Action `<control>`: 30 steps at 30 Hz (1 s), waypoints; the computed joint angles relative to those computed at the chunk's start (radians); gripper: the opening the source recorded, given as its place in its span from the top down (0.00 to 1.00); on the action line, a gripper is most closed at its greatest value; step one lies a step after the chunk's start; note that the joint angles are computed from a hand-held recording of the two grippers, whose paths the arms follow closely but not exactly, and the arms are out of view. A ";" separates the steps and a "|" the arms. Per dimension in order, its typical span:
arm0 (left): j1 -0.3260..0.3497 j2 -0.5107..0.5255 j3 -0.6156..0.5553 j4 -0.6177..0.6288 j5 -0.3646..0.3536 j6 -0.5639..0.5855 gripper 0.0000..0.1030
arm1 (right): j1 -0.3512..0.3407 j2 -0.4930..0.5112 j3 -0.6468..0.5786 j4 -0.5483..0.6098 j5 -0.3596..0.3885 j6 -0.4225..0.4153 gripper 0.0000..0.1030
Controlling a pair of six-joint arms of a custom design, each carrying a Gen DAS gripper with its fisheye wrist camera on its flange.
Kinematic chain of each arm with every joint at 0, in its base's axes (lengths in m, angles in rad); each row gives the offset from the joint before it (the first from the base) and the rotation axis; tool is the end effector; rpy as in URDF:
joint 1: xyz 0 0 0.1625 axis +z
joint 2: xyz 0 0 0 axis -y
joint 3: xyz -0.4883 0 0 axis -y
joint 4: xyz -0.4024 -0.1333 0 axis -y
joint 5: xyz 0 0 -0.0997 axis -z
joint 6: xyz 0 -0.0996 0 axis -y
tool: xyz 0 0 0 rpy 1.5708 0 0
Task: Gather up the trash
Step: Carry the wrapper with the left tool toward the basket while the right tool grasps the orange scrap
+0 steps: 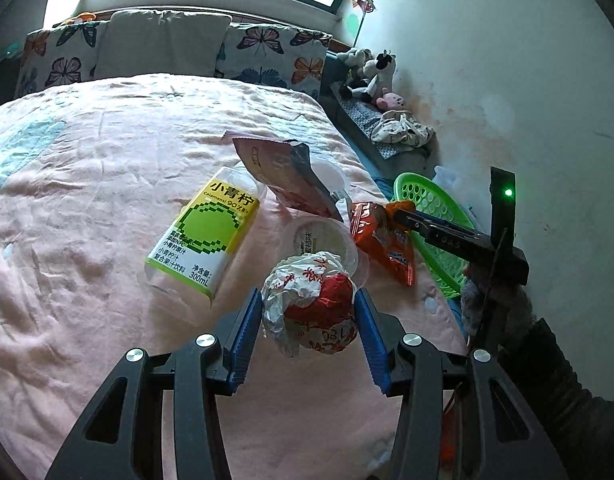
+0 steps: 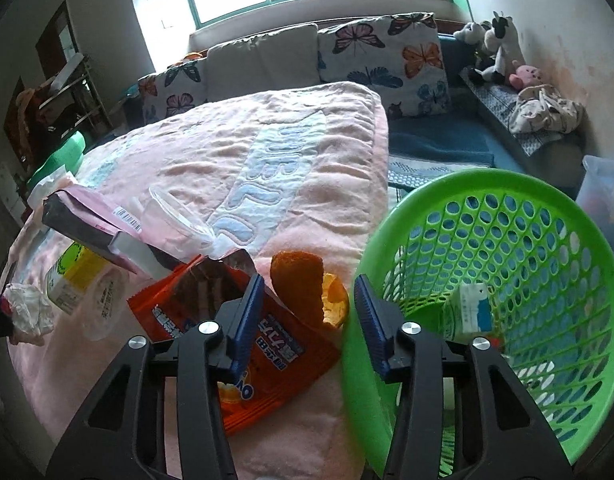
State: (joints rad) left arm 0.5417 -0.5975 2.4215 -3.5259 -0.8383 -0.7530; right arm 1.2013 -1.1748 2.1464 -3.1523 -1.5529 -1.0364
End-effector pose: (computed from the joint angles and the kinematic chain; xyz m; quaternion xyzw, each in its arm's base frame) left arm -0.2494 -0.3834 -0.0127 0.1050 0.9260 -0.3164 0.1771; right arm -0.0741 -0.5655 0.2562 0.3147 -0.9004 0.2346 0.1876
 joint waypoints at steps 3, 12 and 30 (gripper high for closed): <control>0.001 0.002 0.000 -0.004 -0.004 0.000 0.55 | 0.001 0.005 0.006 -0.021 -0.006 -0.009 0.65; -0.006 -0.006 -0.004 -0.014 0.005 0.019 0.55 | -0.006 -0.016 0.039 -0.055 0.026 -0.014 0.74; 0.021 0.010 -0.137 0.014 -0.060 0.190 0.55 | -0.068 -0.148 0.068 -0.027 0.121 0.041 0.74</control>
